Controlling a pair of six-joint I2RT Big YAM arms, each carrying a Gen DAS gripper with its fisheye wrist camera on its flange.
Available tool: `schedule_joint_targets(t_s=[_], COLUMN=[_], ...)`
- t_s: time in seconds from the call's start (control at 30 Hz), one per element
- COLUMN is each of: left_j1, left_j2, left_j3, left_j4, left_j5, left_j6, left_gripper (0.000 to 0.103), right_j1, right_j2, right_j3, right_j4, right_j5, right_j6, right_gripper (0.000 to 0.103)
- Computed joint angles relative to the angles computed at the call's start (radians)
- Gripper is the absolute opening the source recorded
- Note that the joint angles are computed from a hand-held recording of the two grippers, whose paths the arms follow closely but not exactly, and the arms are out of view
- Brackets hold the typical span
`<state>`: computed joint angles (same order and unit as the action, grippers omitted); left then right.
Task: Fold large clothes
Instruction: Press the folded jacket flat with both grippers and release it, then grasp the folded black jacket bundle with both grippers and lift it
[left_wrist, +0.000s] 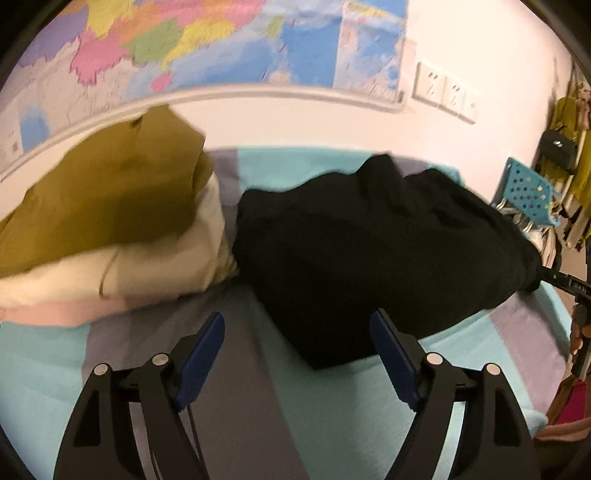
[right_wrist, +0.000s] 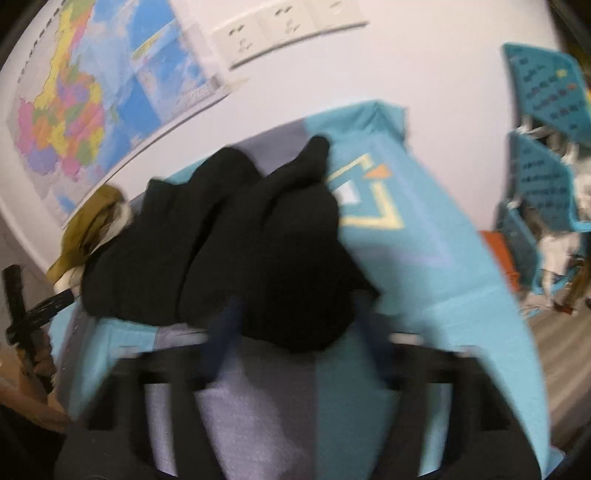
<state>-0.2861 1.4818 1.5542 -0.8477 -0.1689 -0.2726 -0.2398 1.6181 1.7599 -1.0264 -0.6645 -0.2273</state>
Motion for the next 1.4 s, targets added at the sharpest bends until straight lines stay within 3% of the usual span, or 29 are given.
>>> schedule_joint_targets(t_s=[0.07, 0.13, 0.2, 0.3, 0.37, 0.43, 0.47, 0.63, 0.7, 0.73, 0.9, 1.0, 1.13, 1.27, 1.4], left_j1=[0.005, 0.012, 0.015, 0.008, 0.003, 0.013, 0.018, 0.021, 0.022, 0.021, -0.015, -0.021, -0.017, -0.007, -0.002], left_j2=[0.019, 0.034, 0.056, 0.084, 0.091, 0.091, 0.081, 0.018, 0.001, -0.005, 0.002, 0.017, 0.034, 0.052, 0.074], left_j3=[0.009, 0.018, 0.035, 0.064, 0.074, 0.075, 0.066, 0.016, 0.001, -0.006, 0.0, 0.011, 0.013, 0.003, 0.008], left_j4=[-0.008, -0.005, -0.011, -0.041, -0.059, -0.077, -0.076, -0.063, -0.061, -0.057, -0.057, -0.055, -0.052, -0.018, 0.052], left_j5=[0.006, 0.042, 0.062, 0.02, -0.038, -0.016, -0.003, 0.044, 0.095, 0.122, 0.178, 0.231, 0.315, 0.419, 0.465], left_j6=[-0.016, -0.029, -0.045, -0.059, -0.057, -0.072, -0.083, -0.087, -0.097, -0.103, -0.084, -0.109, -0.141, -0.203, -0.272], left_gripper=[0.066, 0.055, 0.031, 0.019, 0.014, 0.017, 0.021, 0.04, 0.051, 0.051, 0.056, 0.057, 0.059, 0.06, 0.072], right_j1=[0.002, -0.015, -0.021, -0.012, 0.01, 0.021, 0.023, 0.009, 0.025, 0.037, 0.181, 0.272, 0.333, 0.306, 0.275], right_j2=[-0.009, -0.007, -0.024, -0.011, -0.003, 0.041, 0.044, -0.066, -0.13, -0.144, -0.168, -0.14, -0.057, -0.02, -0.037], right_j3=[-0.004, 0.027, 0.04, 0.07, 0.053, 0.075, 0.073, -0.017, -0.056, -0.062, -0.064, -0.06, -0.018, 0.012, 0.007], right_j4=[0.035, 0.039, 0.089, 0.092, 0.101, 0.021, 0.007, 0.132, 0.182, 0.186, 0.088, 0.061, 0.003, -0.041, -0.067], right_j5=[0.014, -0.009, 0.018, 0.063, 0.146, 0.169, 0.183, 0.166, 0.119, 0.102, 0.005, 0.047, 0.122, 0.023, -0.029], right_j6=[-0.015, -0.004, 0.006, 0.014, 0.004, 0.017, 0.023, 0.088, 0.056, 0.031, -0.164, -0.231, -0.235, -0.153, -0.111], right_gripper=[0.022, 0.012, 0.009, 0.008, 0.009, 0.014, 0.023, 0.046, 0.056, 0.06, 0.06, 0.059, 0.054, 0.055, 0.059])
